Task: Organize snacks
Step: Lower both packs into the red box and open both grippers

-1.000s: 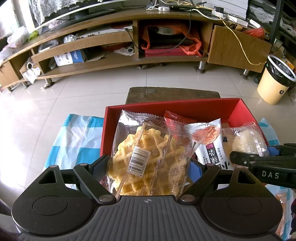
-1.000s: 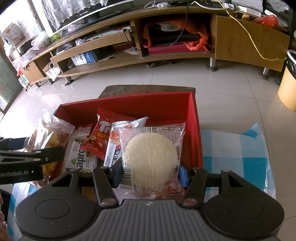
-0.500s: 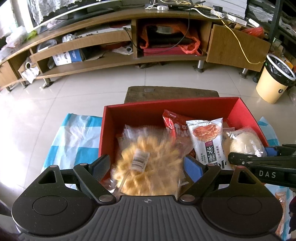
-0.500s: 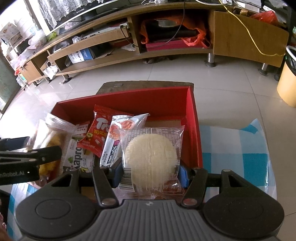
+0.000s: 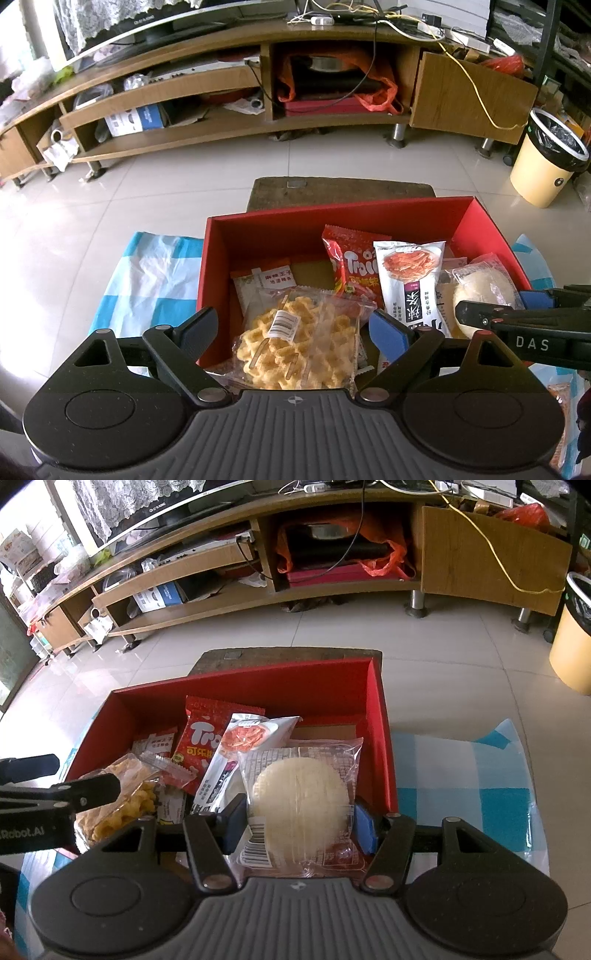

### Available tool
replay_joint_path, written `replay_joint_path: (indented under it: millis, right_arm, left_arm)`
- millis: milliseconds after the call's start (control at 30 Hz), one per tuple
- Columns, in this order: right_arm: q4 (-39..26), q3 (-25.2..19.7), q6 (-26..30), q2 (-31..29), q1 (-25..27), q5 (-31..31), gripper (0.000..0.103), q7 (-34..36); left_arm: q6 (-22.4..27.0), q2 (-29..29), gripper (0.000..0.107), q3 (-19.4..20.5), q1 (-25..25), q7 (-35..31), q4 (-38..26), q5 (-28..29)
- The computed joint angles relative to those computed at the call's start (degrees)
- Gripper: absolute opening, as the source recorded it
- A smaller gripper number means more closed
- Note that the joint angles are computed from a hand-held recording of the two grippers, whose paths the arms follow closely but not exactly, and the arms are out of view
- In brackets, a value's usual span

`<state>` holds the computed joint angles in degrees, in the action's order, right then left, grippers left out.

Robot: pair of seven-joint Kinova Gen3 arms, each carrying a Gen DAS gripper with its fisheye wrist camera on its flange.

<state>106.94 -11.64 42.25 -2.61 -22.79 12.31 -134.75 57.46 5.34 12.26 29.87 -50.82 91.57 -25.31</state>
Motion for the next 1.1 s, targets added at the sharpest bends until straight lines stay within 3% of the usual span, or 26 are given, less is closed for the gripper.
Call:
replay_joint_path:
  millis: [500,1100]
  right_arm:
    - [0.06,-1.00,0.62,-2.08,0.35,2.61,0.056,-2.17]
    - [1.20,-3.13,2.40,-6.83,1.37,0.92,0.056,-0.22]
  left_arm:
    - [0.51,-0.41,0.093,0.23,0.15,0.51,-0.05,-0.07]
    - [1.50,-4.56,0.095,2.95,0.32,5.17,2.11,1.39]
